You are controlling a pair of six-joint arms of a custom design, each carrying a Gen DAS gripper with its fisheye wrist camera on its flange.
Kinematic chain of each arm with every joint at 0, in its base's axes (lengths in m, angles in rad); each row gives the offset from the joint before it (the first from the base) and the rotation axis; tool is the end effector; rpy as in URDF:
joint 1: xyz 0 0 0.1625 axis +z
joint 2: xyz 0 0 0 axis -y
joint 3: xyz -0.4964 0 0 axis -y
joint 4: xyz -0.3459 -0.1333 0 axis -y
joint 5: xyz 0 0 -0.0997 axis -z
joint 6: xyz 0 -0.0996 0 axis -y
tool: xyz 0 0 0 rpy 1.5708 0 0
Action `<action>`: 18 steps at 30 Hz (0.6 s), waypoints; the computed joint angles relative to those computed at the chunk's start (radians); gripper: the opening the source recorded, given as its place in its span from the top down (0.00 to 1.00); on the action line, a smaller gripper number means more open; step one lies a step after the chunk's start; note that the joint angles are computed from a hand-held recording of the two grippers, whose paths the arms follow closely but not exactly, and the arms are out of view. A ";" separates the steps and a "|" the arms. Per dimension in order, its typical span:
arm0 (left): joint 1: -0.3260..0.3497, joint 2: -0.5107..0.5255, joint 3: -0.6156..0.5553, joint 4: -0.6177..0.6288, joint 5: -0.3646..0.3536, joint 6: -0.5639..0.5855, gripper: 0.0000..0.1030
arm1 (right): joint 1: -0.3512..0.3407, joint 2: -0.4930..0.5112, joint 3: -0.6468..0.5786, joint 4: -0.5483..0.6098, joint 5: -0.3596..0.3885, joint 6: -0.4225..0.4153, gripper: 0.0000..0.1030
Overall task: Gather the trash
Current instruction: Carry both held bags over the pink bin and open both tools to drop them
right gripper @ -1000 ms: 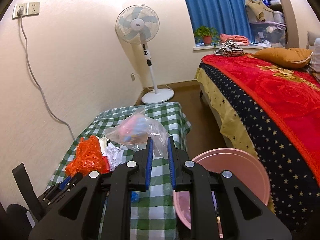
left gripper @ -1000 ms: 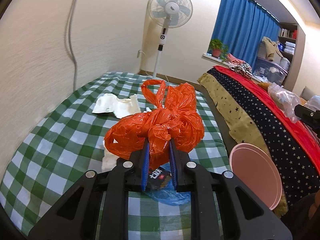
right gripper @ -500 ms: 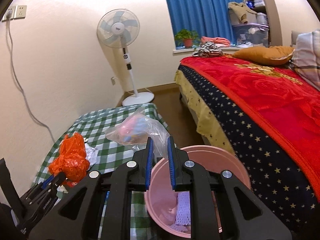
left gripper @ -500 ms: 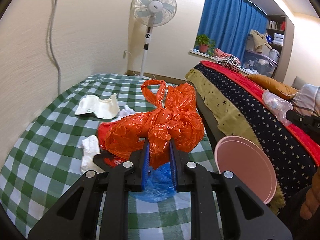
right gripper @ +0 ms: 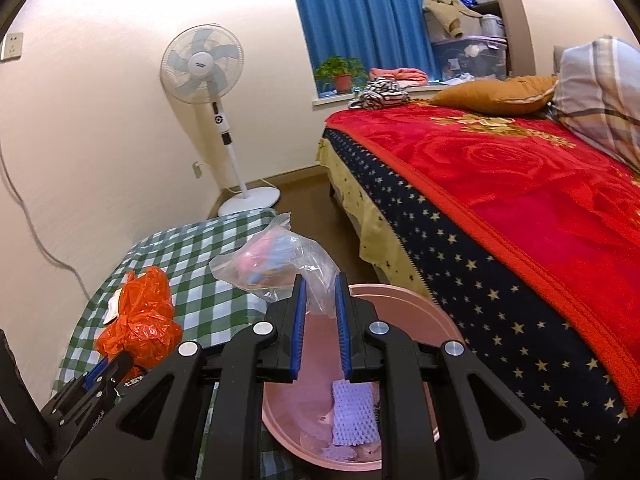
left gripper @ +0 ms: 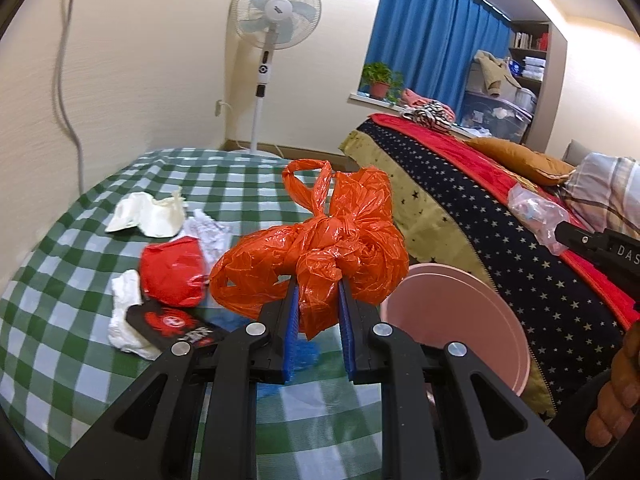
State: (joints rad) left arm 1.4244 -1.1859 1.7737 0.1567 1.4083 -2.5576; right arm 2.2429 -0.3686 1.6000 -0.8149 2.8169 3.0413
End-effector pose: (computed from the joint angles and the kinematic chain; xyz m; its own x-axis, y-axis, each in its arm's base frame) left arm 0.0779 -0.4956 0.2908 -0.7745 0.3915 -0.4969 0.6303 0.5448 -0.5531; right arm 0.3834 -0.4194 -0.0888 -0.7601 0.4455 0.4731 -0.3297 0.3630 -0.8715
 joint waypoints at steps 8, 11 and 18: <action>-0.036 0.019 0.032 -0.010 0.007 -0.012 0.83 | -0.001 -0.012 0.025 -0.032 0.026 -0.006 0.85; -0.047 0.026 0.042 -0.012 0.013 -0.013 0.83 | 0.001 -0.013 0.029 -0.040 0.036 -0.008 0.85; -0.067 0.056 0.057 -0.017 0.017 -0.023 0.83 | -0.005 -0.017 0.034 -0.025 0.059 0.017 0.85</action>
